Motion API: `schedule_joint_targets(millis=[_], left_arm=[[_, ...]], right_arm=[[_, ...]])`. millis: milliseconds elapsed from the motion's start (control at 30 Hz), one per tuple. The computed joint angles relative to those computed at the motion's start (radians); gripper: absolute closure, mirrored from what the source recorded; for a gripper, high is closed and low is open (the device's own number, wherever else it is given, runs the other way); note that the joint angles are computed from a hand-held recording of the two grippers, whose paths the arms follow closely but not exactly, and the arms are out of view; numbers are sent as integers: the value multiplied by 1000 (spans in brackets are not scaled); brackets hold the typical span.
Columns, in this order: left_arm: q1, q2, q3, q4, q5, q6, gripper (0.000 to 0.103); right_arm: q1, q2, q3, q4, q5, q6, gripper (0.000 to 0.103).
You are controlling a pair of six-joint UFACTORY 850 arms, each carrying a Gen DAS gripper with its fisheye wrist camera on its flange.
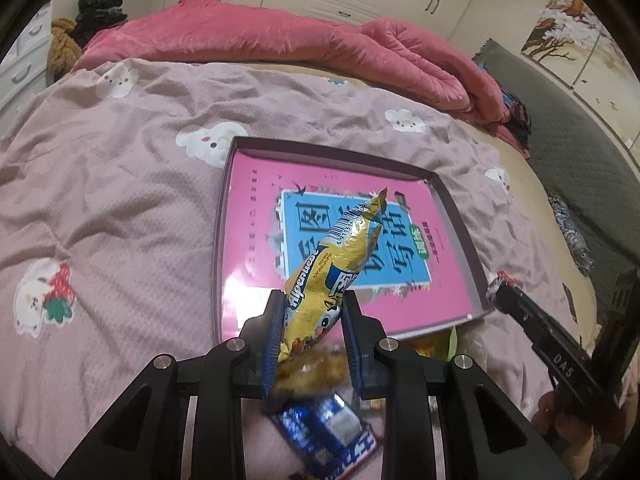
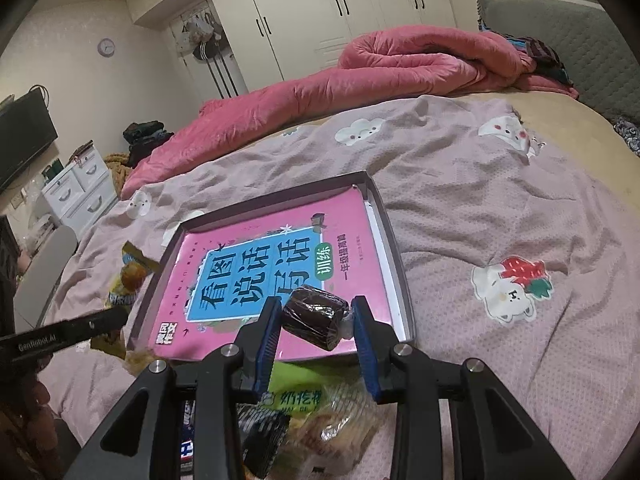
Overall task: Organize snacks
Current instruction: 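Lift and carry the yellow bag and brown chocolate over the tray with both tools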
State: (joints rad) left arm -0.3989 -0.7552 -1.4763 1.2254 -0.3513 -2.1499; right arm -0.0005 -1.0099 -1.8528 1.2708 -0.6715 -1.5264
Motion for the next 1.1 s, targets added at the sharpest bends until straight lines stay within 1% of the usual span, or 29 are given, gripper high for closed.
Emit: schedule_joint_targets(millis=[200,267,367,467,600,967,1100], left_arm=[[23,-32,-51,-61,-1,84,74],[30,-52,-78,-123,-9,155,74],[40,-72,-97,-172,9,204,74],[47,-98,-122,-269,19,304,74],[52,-116,-136,-341,31,375,74],[56,-133,-141,-427,45,455,74],[54,-136,-147,-431,40,465,74]], right_arm=[[9,-27,-37,-13,14,17,67],[11,-38,-53,-22,16,28,67],[14,-56,-82,-41,15,47,67],[22,-73,-104,-74,22,72,67],[28,-93,-129,-124,23,119,67],[29,-118,-156,-190,26,173,67],[31,-122,-159,-204,34,180,67]])
